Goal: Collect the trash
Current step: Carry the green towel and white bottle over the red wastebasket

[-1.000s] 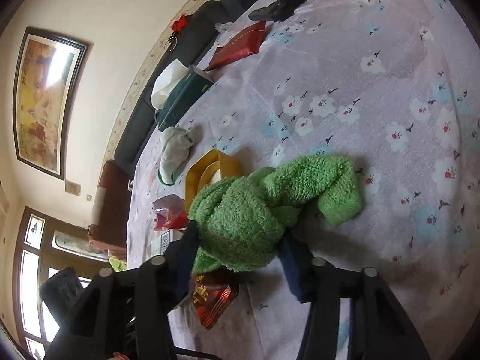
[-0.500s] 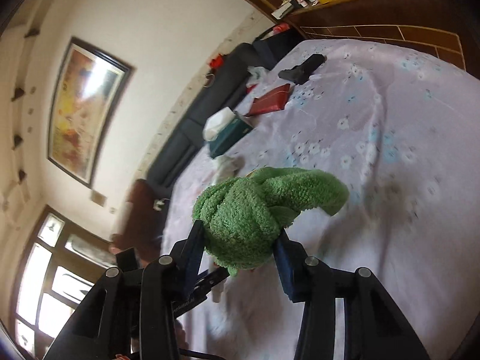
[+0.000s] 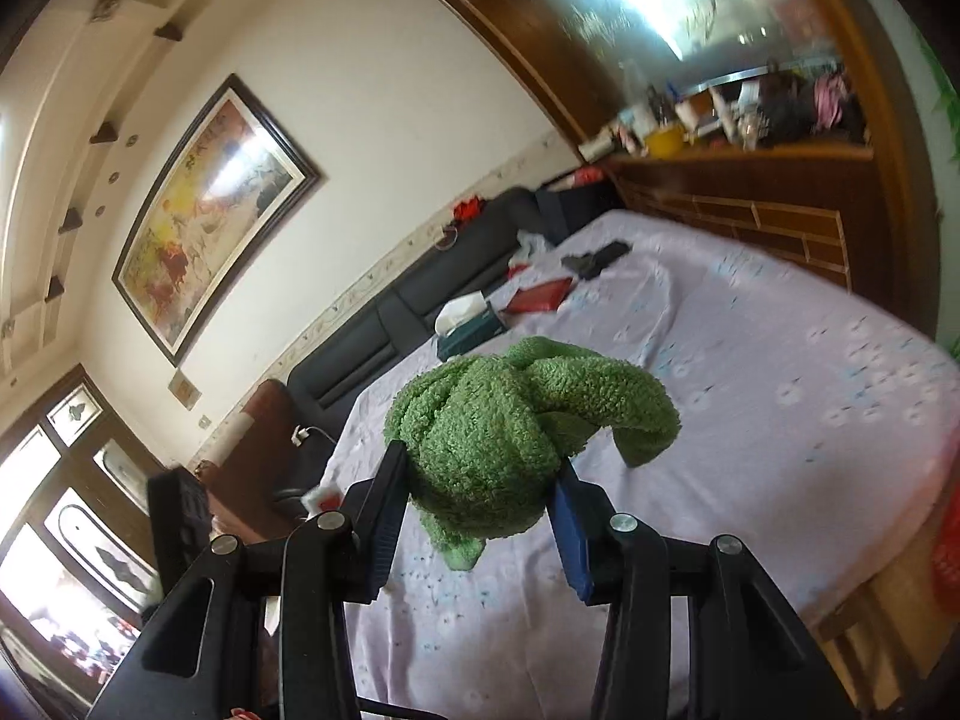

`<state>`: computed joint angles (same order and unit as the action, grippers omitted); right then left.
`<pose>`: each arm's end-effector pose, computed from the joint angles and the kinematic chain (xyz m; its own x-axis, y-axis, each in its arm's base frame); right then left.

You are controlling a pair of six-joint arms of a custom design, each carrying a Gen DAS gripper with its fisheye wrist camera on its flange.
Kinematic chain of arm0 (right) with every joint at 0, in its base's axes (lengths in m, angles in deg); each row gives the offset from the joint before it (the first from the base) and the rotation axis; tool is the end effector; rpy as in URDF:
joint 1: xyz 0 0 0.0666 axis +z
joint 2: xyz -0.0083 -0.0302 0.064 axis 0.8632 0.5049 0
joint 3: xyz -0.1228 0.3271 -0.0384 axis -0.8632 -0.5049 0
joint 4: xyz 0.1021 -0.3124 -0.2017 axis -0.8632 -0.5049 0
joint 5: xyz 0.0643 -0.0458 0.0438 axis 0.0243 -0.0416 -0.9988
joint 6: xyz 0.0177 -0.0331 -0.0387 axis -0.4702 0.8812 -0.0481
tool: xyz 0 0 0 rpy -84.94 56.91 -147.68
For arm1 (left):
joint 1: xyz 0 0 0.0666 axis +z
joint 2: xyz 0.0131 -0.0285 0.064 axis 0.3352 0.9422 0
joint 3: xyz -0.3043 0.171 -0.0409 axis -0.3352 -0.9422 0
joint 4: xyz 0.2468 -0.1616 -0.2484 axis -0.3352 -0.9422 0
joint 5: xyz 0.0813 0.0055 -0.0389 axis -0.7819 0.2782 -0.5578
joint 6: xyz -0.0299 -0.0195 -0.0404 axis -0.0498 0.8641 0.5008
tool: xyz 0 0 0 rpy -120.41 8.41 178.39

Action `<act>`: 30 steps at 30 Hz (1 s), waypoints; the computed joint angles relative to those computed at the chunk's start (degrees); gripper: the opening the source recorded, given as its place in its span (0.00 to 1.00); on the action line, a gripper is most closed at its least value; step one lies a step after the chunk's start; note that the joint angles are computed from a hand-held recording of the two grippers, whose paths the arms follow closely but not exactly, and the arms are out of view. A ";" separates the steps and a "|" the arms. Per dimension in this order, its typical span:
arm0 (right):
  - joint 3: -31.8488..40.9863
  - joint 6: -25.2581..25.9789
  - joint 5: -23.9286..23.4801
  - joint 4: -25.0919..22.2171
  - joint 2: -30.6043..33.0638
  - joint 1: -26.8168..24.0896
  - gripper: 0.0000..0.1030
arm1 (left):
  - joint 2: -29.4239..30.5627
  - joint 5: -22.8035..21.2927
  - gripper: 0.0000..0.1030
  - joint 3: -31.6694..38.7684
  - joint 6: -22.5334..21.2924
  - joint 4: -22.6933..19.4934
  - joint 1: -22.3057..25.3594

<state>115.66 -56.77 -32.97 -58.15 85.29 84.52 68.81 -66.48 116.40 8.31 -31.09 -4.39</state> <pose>0.3821 0.1964 0.4146 -0.6653 0.0723 -0.7431 -0.5614 0.6076 0.5617 0.2954 -0.1227 0.4114 -0.5980 -0.3993 -0.6950 -0.1850 0.9124 -0.3650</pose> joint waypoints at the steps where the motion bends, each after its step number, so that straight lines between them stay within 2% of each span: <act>1: -0.76 0.87 -0.19 -0.26 -1.30 -0.40 0.46 | 0.14 -1.88 0.30 0.80 0.06 -0.43 -1.35; 7: -3.85 1.40 -1.42 -0.10 -6.01 -2.67 0.46 | 0.32 -6.55 0.30 2.73 -0.22 -1.33 -4.45; 12: -4.86 1.53 -2.15 0.37 -7.49 -3.32 0.47 | 0.37 -9.77 0.30 3.19 -0.55 -1.79 -6.74; 30: -7.37 2.05 -2.93 2.67 -12.48 -7.62 0.47 | 0.94 -11.84 0.30 5.05 -2.04 -0.58 -10.67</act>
